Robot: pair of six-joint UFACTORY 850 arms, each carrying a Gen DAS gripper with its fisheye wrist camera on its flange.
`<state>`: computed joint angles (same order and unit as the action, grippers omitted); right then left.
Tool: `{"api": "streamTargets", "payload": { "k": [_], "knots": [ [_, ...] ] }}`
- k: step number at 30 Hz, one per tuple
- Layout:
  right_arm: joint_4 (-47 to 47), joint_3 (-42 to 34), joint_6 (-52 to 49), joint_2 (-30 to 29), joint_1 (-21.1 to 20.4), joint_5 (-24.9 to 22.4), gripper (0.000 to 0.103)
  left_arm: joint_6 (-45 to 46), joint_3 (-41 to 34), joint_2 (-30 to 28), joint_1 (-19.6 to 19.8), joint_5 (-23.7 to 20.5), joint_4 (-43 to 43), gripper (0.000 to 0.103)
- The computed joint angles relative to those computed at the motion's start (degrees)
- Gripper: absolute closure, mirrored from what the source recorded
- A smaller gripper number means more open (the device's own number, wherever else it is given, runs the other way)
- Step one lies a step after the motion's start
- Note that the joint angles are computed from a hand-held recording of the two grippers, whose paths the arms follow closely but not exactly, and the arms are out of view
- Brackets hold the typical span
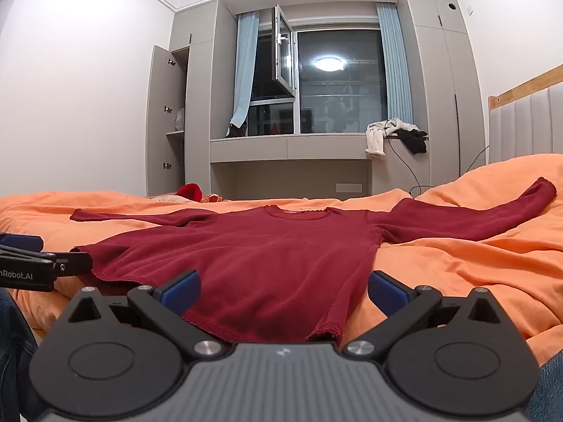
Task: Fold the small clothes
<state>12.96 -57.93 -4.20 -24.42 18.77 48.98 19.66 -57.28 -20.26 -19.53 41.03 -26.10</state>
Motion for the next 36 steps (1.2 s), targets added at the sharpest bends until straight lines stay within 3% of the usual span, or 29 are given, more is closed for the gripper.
{"api": "streamTargets", "payload": {
  "k": [36],
  "knots": [
    [-0.17, -0.16, 0.30, 0.03, -0.12, -0.96, 0.000, 0.52, 0.16, 0.48, 0.03, -0.51, -0.52, 0.000]
  ]
}}
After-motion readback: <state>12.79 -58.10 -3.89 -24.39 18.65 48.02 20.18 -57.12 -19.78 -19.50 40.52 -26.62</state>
